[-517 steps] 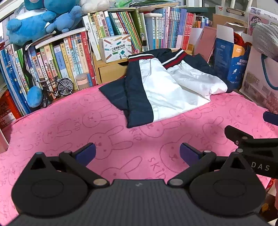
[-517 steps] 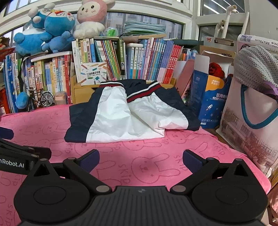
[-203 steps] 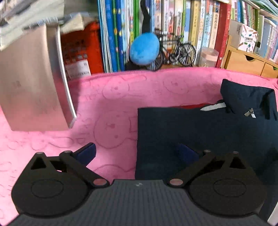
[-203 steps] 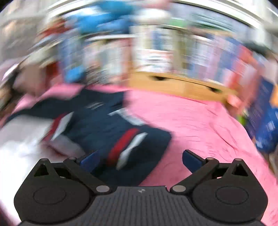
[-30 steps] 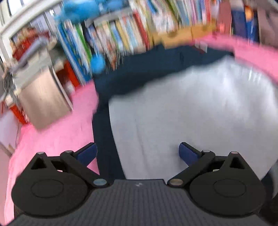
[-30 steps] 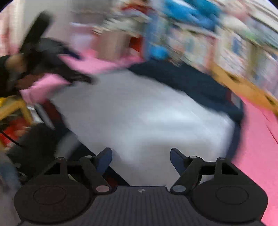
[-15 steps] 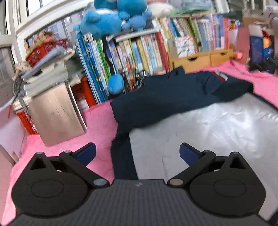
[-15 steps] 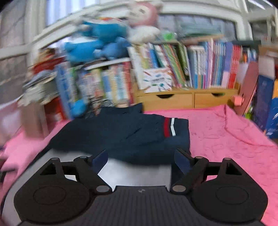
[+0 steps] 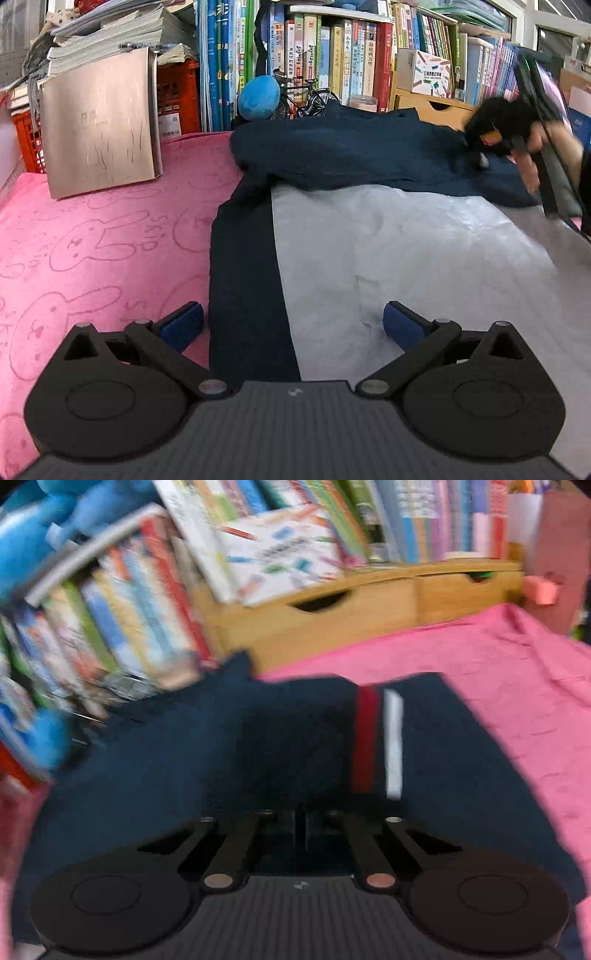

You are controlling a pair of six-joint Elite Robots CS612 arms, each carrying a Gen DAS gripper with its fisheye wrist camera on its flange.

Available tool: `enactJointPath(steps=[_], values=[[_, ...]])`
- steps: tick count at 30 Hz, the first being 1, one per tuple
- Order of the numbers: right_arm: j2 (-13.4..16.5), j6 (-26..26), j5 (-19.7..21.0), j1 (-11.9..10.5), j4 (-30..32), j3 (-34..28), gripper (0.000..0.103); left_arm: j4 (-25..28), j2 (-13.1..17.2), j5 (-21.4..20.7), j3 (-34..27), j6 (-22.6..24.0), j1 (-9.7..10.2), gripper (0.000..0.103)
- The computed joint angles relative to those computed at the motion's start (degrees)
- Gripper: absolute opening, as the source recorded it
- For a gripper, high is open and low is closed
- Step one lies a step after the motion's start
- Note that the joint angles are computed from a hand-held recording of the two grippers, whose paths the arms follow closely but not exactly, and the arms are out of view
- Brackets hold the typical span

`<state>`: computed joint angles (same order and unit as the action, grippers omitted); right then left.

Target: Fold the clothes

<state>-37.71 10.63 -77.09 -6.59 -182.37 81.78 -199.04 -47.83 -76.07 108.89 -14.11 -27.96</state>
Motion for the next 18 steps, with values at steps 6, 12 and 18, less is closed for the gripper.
enactJointPath(steps=[6,12,18], values=[[-2.3,-11.5,16.1,4.7,-3.9,0.0,0.006,-2.0,0.2,-1.1,0.5,-1.7,0.31,0.103],[-4.2,-35.9,37.4,9.6,6.9,-0.8,0.009,-3.9,0.2,-1.9,0.9,-3.8,0.68,0.103],[-5.7,-43.1,39.3,8.8,7.7,1.3,0.081,-4.3,0.2,-2.0,1.1,-4.4,0.68,0.103]])
